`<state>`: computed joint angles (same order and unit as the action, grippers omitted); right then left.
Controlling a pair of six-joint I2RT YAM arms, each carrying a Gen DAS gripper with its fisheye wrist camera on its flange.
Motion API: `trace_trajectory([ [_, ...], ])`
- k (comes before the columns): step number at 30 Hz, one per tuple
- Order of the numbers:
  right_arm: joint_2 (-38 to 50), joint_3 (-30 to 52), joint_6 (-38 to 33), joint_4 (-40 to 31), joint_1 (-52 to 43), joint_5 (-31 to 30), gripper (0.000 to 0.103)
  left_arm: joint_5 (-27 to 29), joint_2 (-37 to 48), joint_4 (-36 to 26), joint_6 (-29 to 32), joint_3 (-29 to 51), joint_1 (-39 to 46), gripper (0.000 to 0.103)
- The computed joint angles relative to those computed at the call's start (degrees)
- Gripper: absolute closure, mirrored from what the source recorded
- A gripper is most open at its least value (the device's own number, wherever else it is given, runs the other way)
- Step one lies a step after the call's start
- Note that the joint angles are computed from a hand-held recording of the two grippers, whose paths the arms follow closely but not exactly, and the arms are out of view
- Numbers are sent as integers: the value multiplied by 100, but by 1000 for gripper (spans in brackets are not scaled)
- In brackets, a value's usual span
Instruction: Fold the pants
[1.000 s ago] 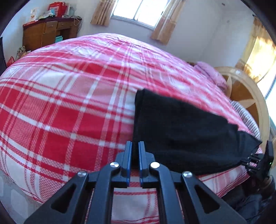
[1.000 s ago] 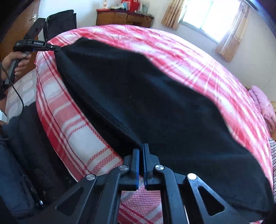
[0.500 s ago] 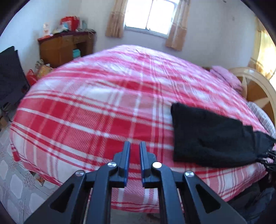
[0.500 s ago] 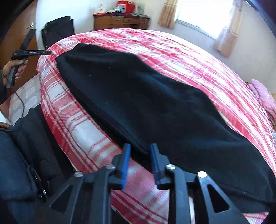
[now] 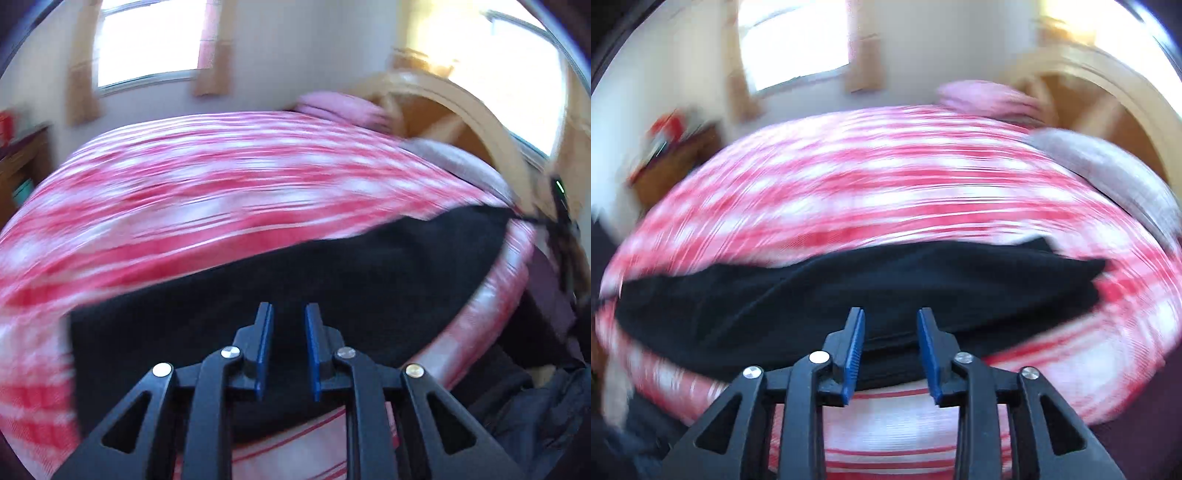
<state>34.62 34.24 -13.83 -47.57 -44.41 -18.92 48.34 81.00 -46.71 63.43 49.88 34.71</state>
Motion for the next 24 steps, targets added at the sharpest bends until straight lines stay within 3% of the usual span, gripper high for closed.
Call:
trace_trajectory([
  [3,640,329,-319,27,-1221,-563,64,-212,-616,373,-714,-445,-1287,84],
  [7,1517,604,-425,96,-2061,-1129,64,-675,-1483,956,-1912,-1010,-3352,83],
  [12,2495,889,-337,182,-2546,-1617,64,-1300,-1289,1969,-3238,-1230,-5435,82],
  [19,3160,1247,-57,385,-2547,-1938,65,-1566,-966,2455,-3830,-1484,-6265,82],
  [24,3091,1088,67,739,-2358,-1833,75,-1594,-846,2407,-4069,-1240,-6328,82],
])
